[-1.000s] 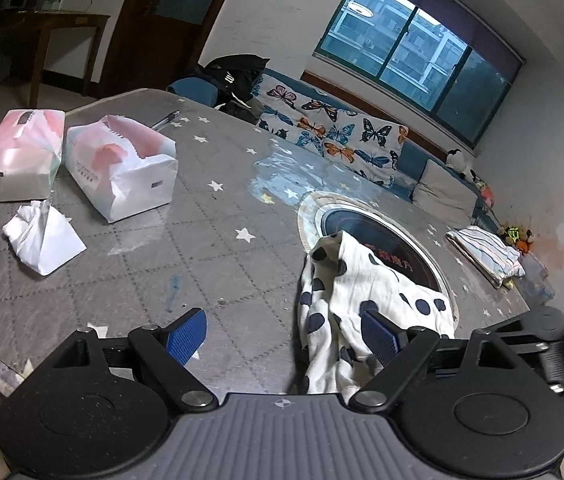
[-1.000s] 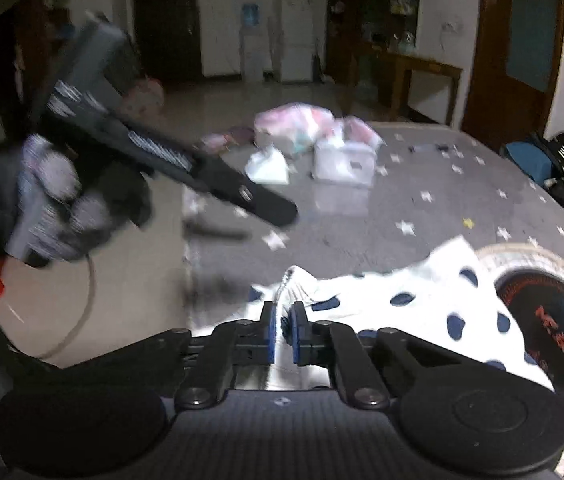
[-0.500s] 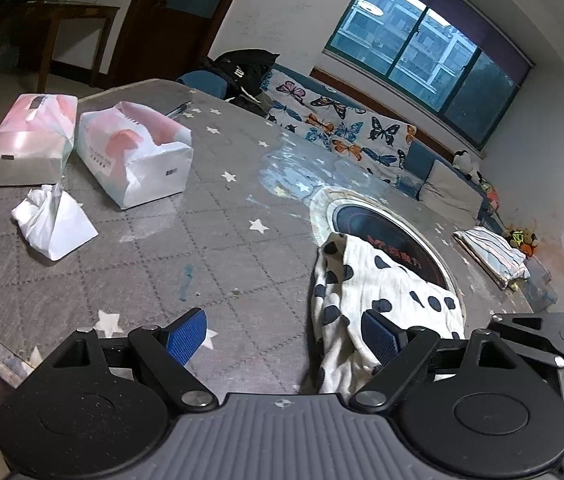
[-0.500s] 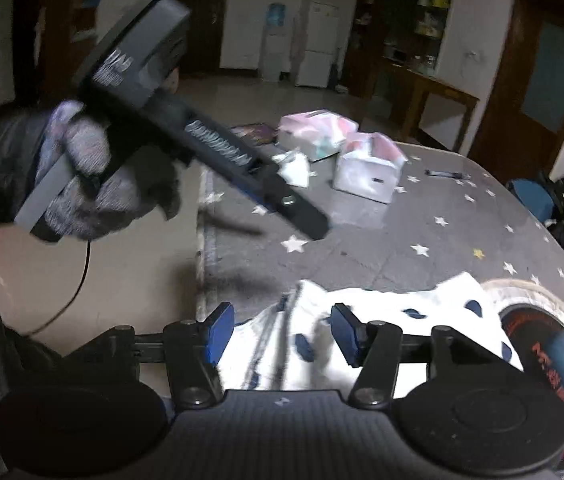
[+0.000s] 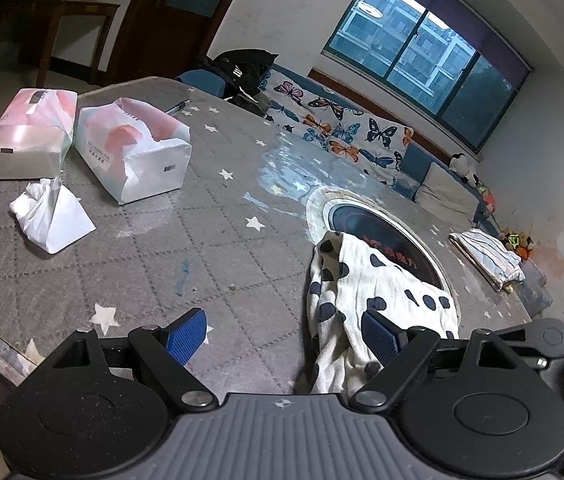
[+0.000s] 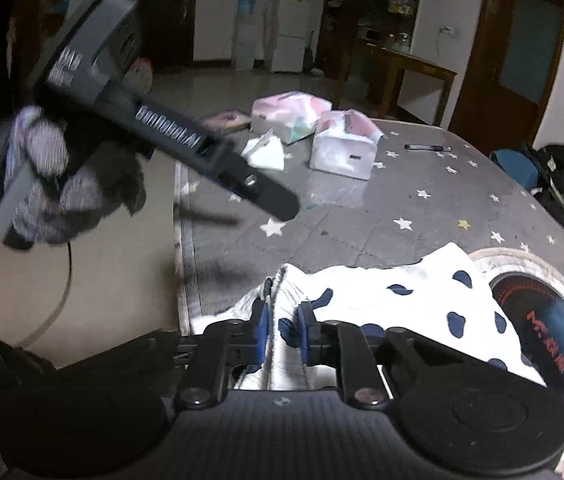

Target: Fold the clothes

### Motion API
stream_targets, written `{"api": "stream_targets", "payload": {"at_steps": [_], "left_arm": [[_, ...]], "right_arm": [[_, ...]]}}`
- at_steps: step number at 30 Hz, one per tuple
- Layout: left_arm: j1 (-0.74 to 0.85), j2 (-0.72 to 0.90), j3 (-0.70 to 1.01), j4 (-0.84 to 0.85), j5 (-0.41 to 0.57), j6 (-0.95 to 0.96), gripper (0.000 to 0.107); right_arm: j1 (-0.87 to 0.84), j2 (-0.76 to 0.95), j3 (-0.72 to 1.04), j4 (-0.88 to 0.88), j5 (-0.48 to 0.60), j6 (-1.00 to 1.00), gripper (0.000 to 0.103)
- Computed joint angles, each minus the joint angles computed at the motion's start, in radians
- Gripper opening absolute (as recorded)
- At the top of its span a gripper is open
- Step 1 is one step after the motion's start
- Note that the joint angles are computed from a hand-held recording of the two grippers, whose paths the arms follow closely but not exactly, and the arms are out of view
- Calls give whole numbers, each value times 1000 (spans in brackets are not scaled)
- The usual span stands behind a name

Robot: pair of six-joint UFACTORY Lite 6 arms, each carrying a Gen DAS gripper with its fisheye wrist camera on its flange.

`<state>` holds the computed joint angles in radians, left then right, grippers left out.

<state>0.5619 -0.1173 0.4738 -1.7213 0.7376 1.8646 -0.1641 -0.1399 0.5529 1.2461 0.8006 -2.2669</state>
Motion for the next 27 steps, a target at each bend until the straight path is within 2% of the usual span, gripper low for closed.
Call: {"api": "stream_targets", "payload": {"at_steps": [2,7,11,13,19,22,24,27], "left_arm": [[9,-8,7,24,22,-30,87],[22,-5,20,136,131,-114,85],[2,44,40,200,197,-191,76],[-17,58,48,213,205,-220,70],[-58,98,77,235,178,-300,67],[-50,125,91,253,198,-319,55],[-46,138,98,264,216,-332,54],[-35,147,102,264,243,-341,34]], "right_arm": [[-33,23,33,-31,41,35,13],[-52,9,1,-30,55,-1,13],[-57,-5,-20,-13,62,-28,13],[-63,-10,-23,-11,69,-34,13],[-87,-25,-37,-8,95,-58,12],[-95,-33,-40,-5,108,-67,12],[-99,-39,-43,-3,116,-74,12],[-110,-53,-51,-4,128,-82,12]]}}
